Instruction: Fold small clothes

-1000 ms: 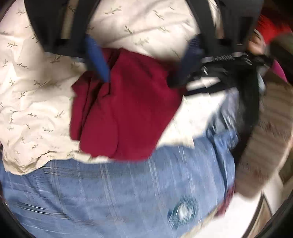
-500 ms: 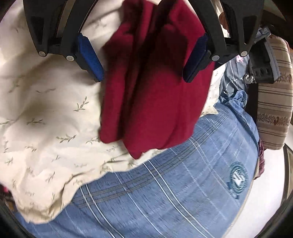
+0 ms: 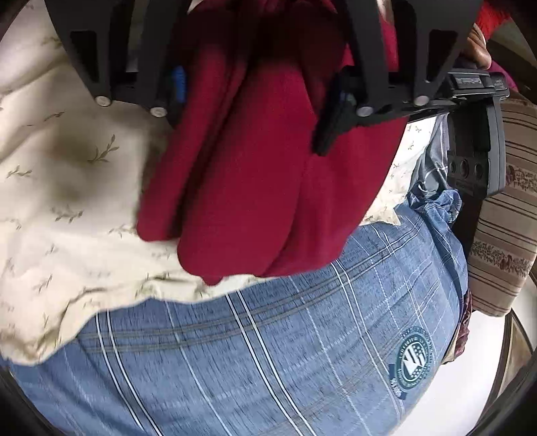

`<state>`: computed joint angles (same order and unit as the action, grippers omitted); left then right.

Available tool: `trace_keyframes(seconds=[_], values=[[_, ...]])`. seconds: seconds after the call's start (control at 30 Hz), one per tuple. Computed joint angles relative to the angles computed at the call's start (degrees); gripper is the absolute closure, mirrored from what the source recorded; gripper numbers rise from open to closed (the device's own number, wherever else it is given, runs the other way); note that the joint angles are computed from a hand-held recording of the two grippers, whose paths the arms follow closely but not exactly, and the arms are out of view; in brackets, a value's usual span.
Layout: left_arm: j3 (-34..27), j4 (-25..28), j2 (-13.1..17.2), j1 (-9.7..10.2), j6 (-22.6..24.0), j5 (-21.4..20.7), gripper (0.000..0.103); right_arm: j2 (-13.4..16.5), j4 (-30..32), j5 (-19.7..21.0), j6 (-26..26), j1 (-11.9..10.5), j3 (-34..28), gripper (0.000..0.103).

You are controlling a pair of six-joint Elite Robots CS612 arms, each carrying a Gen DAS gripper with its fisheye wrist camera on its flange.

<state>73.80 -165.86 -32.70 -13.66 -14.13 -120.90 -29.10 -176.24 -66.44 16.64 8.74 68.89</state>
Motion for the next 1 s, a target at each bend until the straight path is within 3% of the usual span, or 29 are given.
trace_keyframes(seconds=[0.03,0.13,0.33,0.53,0.67,0.8,1.0], values=[[0.4,0.0,-0.3,0.09,0.2,-0.1,0.042,-0.5,-0.6,0.2,0.0,0.1,0.5,0.052],[2.6,-0.6,-2.2,0.24,1.3,0.1,0.045,-2.3,-1.1,0.7,-1.0,0.6,2.4,0.055],[11.2,-5.2,-8.1,1.05,2.8,1.5,0.045,-5.8,-3.9,4.3,-1.2,2.0,7.6,0.055],[19.3,-5.6,-12.2,1.2,1.4,7.3,0.045,-6.1,-0.9,6.6,-2.1,3.9,9.9,0.051],[21.7,-5.7,-12.2,0.54,0.8,11.6,0.037,-6.7,2.5,0.5,-3.5,5.1,11.3,0.042],[24.5,-12.3,-13.1,0.2,0.9,15.2,0.036,-9.6,-4.4,-1.8,-1.8,5.3,16.1,0.042],[26.6,-17.6,-14.0,-1.19,2.6,23.9,0.031,-11.9,-11.3,-1.6,-8.1,6.7,19.4,0.042]])
